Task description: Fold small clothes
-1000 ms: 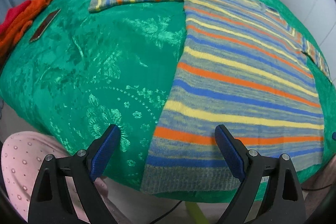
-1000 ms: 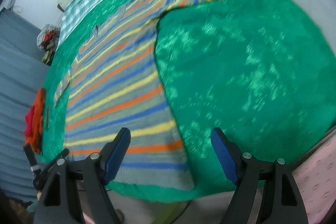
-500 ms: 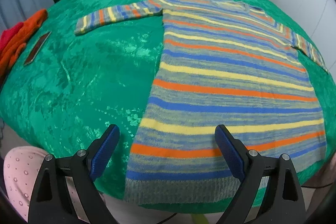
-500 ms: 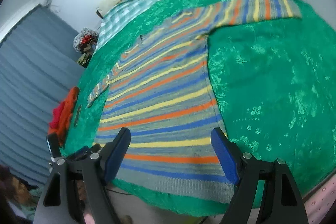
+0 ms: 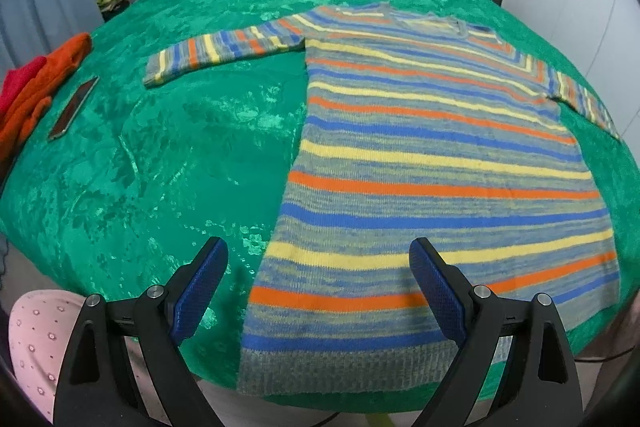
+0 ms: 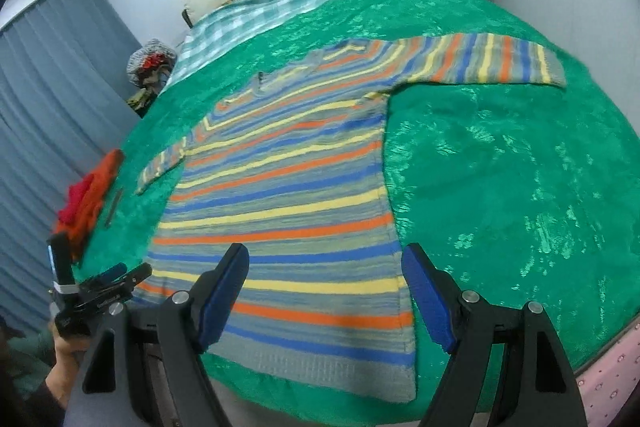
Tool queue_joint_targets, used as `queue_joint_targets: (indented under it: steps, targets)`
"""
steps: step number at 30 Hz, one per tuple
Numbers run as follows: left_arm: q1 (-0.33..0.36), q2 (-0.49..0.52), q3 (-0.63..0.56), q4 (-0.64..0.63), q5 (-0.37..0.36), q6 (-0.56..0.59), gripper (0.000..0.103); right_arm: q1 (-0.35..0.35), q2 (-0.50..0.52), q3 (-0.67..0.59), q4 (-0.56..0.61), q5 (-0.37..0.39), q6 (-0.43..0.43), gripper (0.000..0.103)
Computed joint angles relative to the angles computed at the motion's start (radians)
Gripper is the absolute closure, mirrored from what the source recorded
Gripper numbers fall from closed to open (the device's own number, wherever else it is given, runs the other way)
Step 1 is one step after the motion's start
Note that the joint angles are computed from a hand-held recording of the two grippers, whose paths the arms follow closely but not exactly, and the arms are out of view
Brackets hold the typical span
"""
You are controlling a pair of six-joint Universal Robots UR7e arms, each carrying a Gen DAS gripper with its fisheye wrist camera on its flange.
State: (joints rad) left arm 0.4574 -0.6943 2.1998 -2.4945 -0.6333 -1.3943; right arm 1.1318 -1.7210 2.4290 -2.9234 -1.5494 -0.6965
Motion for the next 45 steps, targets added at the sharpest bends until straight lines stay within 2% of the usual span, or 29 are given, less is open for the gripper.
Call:
queue_joint_targets:
  steps: [3,9,12,16,21,31,45]
  targets:
    - [-0.002,0.001,-0.002,0.002,0.003,0.001,0.010,0.009,0.006,0.009,-0.025,-0.011,-0.014,0.025]
    - [-0.003,0.006,-0.010,0.010,0.002,0.002,0.009,0.040,0.034,0.036,-0.159,-0.070,-0.050,0.025]
    - [-0.003,0.006,-0.010,0.011,0.002,0.001,0.009,0.057,0.059,0.042,-0.218,-0.109,-0.065,0.020]
    - [-0.003,0.008,-0.017,0.031,0.006,-0.007,0.009,0.110,0.138,0.067,-0.422,-0.228,-0.121,0.010]
    - [-0.002,0.016,-0.029,0.059,0.012,-0.006,0.008,0.142,0.204,0.082,-0.580,-0.303,-0.186,0.003]
    - [-0.002,0.022,-0.037,0.078,0.012,-0.017,0.008,0.177,0.336,0.076,-0.853,-0.427,-0.306,0.001]
    - [0.010,0.014,-0.034,0.076,0.003,-0.030,0.008,0.184,0.369,0.064,-0.910,-0.481,-0.316,0.001]
